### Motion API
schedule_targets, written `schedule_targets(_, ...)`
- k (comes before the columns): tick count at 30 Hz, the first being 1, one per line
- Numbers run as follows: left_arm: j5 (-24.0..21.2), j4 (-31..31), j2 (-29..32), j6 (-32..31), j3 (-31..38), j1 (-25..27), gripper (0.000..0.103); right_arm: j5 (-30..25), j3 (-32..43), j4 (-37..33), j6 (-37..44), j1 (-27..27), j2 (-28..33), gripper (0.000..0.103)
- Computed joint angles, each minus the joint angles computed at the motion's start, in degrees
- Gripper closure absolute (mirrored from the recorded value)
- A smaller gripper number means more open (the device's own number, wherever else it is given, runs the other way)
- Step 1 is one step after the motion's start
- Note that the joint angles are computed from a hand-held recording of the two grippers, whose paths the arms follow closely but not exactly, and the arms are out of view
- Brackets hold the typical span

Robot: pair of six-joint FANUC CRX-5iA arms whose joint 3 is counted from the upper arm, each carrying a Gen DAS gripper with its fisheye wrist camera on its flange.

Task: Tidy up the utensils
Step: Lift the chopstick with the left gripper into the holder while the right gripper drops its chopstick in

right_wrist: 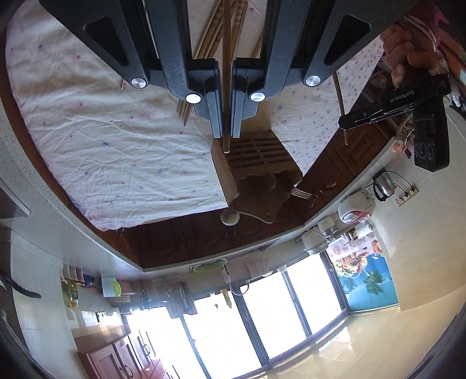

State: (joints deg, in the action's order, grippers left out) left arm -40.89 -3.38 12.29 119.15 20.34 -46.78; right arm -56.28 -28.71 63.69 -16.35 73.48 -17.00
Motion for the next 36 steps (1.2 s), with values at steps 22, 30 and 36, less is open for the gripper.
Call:
schedule_targets(22, 3.4, -10.4, -3.2, 8.7, 2.1, 0.7, 0.098, 3.4, 3.6, 9.1, -1.3, -6.1, 2.5, 0.098)
schedule_targets(30, 4.9, -15.3, -1.1, 10.4, 9.1, 2.0, 0.098, 9.2, 7.4, 16.2, -4.8, -13.5, 6.1, 0.098)
schedule_targets(36, 4.6, -20.3, 3.2, 12.5, 17.3, 3.5, 0.098, 13.0, 12.2, 23.3, -9.6, -20.1, 10.5, 0.098)
